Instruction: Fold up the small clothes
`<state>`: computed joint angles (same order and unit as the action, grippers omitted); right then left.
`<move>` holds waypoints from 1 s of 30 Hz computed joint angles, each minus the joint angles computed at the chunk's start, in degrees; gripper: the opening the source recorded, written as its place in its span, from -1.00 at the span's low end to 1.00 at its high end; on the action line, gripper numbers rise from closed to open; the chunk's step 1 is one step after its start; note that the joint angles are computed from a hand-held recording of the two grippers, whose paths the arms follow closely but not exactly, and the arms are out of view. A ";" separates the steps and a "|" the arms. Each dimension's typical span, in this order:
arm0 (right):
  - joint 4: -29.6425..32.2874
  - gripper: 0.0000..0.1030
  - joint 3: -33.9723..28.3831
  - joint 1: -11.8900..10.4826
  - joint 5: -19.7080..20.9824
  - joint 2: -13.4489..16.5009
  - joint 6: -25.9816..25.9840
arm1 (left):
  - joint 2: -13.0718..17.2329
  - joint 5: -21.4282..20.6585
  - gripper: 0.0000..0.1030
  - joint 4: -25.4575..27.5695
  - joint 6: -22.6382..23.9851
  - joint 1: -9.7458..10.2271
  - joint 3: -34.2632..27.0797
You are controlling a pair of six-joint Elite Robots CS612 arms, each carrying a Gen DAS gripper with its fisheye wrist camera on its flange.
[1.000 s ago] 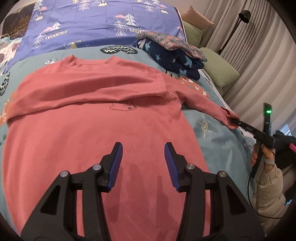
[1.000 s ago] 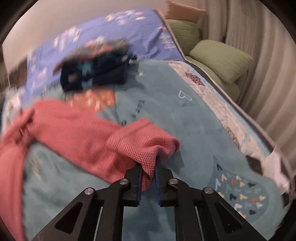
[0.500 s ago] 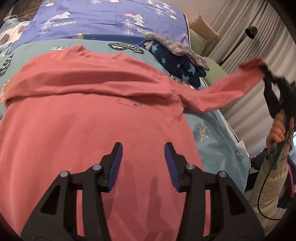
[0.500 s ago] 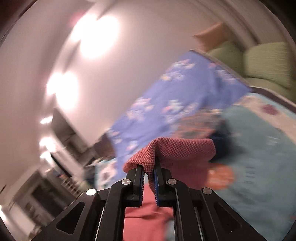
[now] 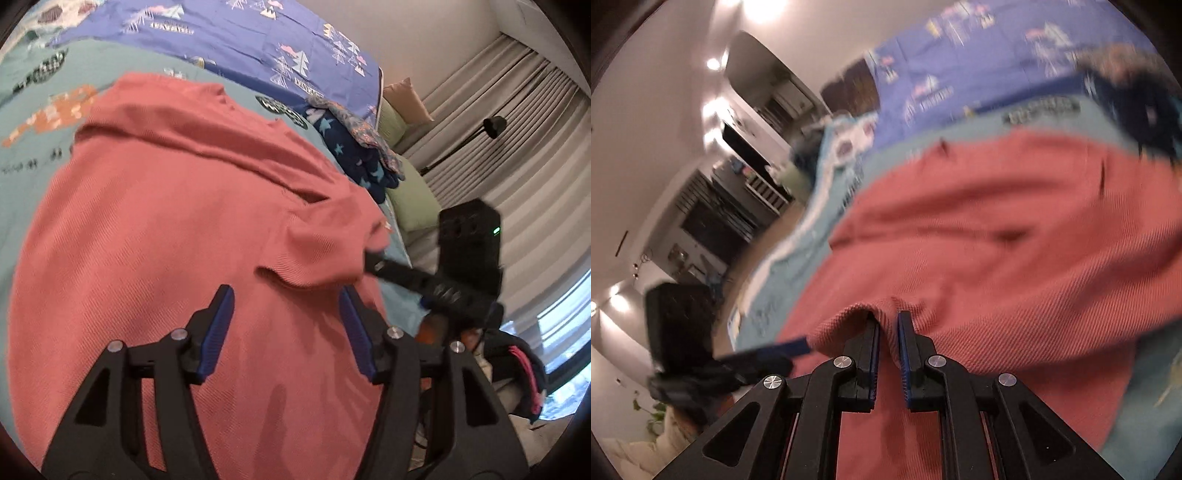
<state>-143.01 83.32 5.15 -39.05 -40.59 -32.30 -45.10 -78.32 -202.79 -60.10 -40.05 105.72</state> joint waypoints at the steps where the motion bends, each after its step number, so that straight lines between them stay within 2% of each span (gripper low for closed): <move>1: -0.19 -0.80 0.40 0.03 -1.00 0.04 0.02 | 0.38 -1.16 0.17 0.27 -0.23 0.22 -0.47; 8: -2.38 -0.80 1.92 -0.55 -4.60 -0.72 0.25 | 3.23 -10.65 0.17 -1.65 0.32 1.23 -3.90; 14: -4.12 -0.79 3.98 -0.87 -7.91 -1.75 -0.51 | 4.62 -11.76 0.17 0.37 -0.84 1.57 -6.64; 16: -4.96 -0.78 4.49 -0.95 -8.06 -1.91 0.18 | 5.55 -12.14 -0.04 -0.51 -3.20 2.15 -7.98; 18: -5.68 -0.76 5.25 -1.31 -8.04 -2.16 0.51 | 6.25 -13.59 -0.89 -0.47 -4.62 2.98 -9.42; 19: -6.09 -0.76 5.35 -1.29 -8.39 -2.16 1.00 | 6.13 -12.97 -0.89 -0.04 -5.14 3.19 -9.80; 21: -6.72 -0.76 5.69 -1.36 -8.94 -2.29 1.67 | 4.71 -7.88 -0.90 -0.01 -3.40 2.59 -8.89; 22: -6.76 -0.75 5.85 -1.46 -8.96 -2.38 1.71 | 3.34 -3.86 -0.90 -0.96 -0.39 1.95 -7.83; 25: -7.51 -0.73 6.39 -1.76 -9.38 -2.73 1.51 | 0.55 2.40 -0.90 -4.47 5.93 0.72 -4.87; 28: -7.73 -0.69 6.43 -2.00 -9.51 -2.72 1.78 | -0.73 3.44 -0.90 -4.96 7.52 0.43 -2.72; 29: -7.64 -0.68 6.26 -2.05 -9.36 -2.56 2.01 | -0.86 3.57 -0.78 -4.45 6.99 0.35 -2.18; 30: -7.55 -0.68 6.17 -2.06 -9.24 -2.46 2.16 | -0.94 3.28 -0.56 -3.33 5.97 0.29 -1.71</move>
